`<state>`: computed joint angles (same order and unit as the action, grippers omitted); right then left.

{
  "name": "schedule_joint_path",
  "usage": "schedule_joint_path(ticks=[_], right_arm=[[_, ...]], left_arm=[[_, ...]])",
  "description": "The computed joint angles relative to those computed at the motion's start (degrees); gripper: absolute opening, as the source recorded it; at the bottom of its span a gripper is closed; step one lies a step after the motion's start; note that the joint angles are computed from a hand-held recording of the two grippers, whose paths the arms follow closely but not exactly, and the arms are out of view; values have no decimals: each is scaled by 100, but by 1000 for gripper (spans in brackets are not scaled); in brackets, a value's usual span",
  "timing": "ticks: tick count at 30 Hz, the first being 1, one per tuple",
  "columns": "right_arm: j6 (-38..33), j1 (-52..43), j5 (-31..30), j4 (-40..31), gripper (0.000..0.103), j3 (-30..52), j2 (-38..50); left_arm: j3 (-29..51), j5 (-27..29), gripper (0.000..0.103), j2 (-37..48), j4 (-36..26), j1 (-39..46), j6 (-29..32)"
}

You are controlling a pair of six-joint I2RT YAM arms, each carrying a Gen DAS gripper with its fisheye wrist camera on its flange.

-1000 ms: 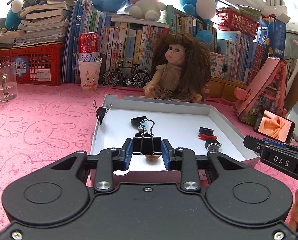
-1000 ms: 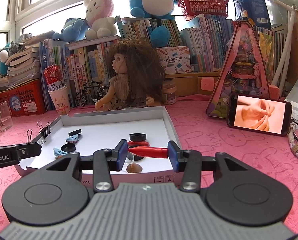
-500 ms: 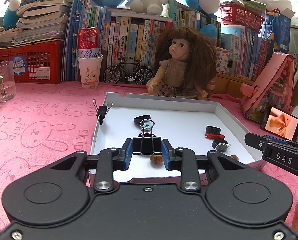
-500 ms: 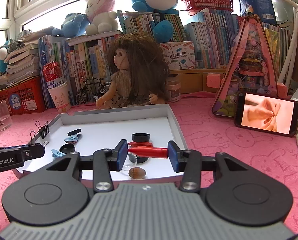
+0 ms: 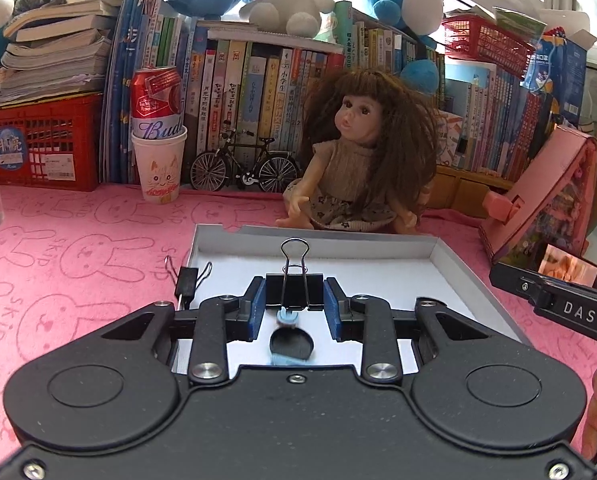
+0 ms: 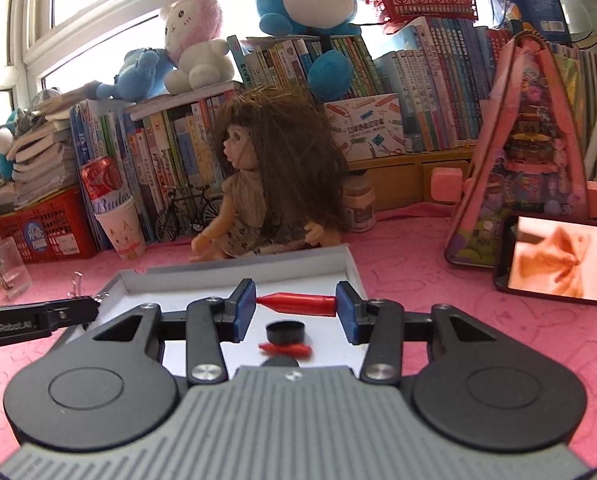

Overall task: Organize rigid objects
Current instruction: 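Lower binder clip and marker into the tray and open both tools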

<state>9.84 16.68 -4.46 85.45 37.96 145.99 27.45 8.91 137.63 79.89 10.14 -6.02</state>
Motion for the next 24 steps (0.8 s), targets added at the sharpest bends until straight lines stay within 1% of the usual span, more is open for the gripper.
schedule_joint_path(ticks=[1, 3, 5, 8, 13, 16, 18, 20, 22, 24], right_arm=[[13, -44, -170, -63, 49, 115, 25], [19, -58, -279, -215, 49, 317, 60], [-13, -17, -242, -384, 49, 509, 91], [-36, 24, -217, -685, 49, 791, 120], [-19, 67, -119, -1240, 49, 1291, 213], [-47, 103, 33, -1812, 49, 1660, 246], [-128, 122, 57, -2465, 49, 1977, 214], [-226, 195, 296, -3128, 50, 2321, 190], [-233, 217, 406, -3486, 50, 2542, 199], [-166, 185, 368, -3847, 50, 2742, 231]], left_arm=[[149, -23, 29, -35, -205, 1, -45], [396, -110, 29, -12, -447, -25, -88], [685, -268, 29, 70, -667, -86, -130], [1072, -325, 29, 184, -1039, -137, -223], [1625, -518, 29, 440, -1432, -256, -248], [1967, -668, 29, 550, -1779, -291, -289], [2192, -697, 29, 544, -2150, -287, -324], [2423, -708, 29, 524, -2513, -285, -258], [2626, -770, 29, 533, -2817, -316, -117], [2824, -782, 29, 566, -3133, -340, -42]])
